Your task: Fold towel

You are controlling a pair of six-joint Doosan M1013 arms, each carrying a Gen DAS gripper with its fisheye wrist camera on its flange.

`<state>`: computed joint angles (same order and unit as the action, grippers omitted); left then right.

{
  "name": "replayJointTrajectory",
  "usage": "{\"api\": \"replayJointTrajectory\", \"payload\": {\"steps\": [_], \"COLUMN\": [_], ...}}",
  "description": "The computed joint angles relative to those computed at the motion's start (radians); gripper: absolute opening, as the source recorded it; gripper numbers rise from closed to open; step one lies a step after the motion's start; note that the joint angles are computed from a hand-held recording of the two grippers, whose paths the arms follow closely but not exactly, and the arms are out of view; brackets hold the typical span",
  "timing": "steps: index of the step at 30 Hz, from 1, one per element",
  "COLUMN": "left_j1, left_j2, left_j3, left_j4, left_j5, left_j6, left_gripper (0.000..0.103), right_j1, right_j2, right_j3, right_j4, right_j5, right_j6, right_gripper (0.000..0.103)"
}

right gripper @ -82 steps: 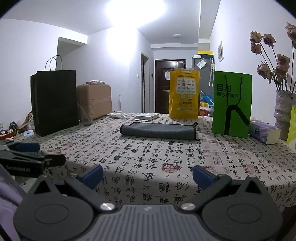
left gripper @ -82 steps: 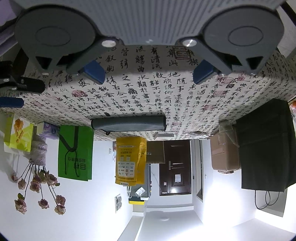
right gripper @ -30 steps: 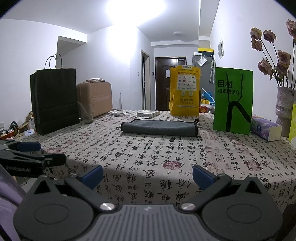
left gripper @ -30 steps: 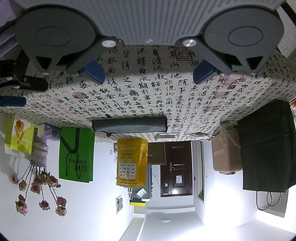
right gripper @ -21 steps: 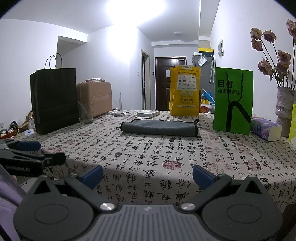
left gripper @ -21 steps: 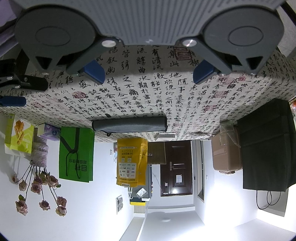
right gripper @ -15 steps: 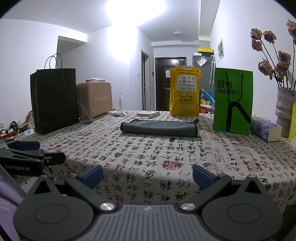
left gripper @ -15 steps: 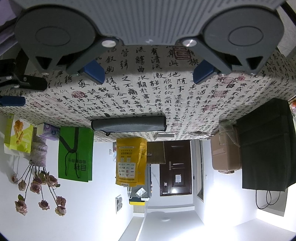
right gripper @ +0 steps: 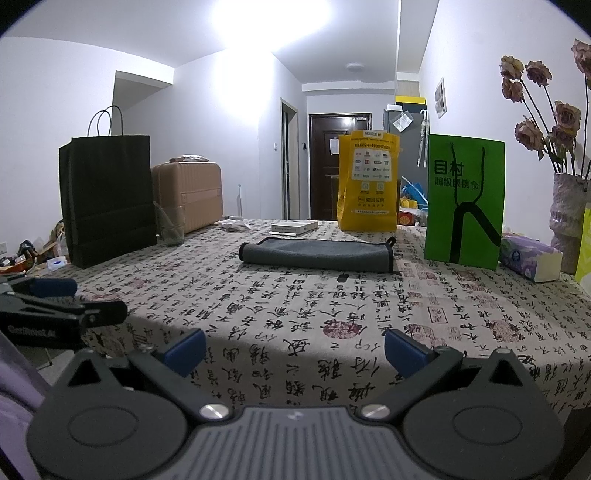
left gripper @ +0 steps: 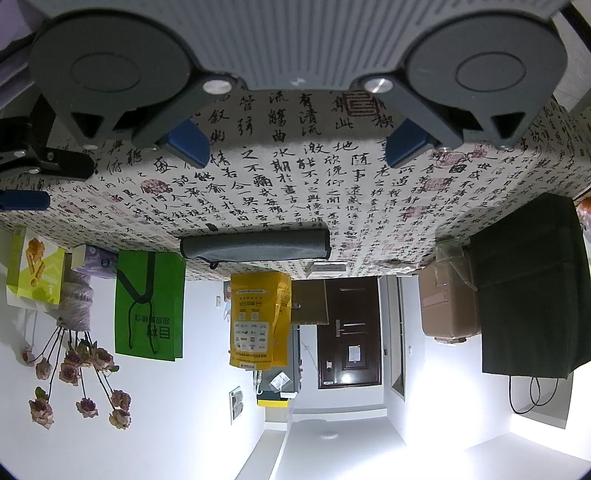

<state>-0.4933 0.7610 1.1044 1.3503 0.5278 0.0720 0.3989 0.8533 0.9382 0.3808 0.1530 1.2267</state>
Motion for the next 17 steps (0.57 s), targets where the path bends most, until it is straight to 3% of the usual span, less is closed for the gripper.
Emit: {"api": "replayJointTrajectory", "payload": {"steps": [17], "left_j1": [0.002], "left_j2": [0.004], "left_j3": [-0.01], "left_j4": [-0.036], "left_j5": [-0.002], "left_j6": [0.037], "left_gripper": [0.103], "right_j1": [0.0], "right_j2": [0.007], "right_j3": [-0.011], "right_j4": [-0.038], "right_j5": [0.015], "right_j6": [0.042], "right_gripper": [0.103]}}
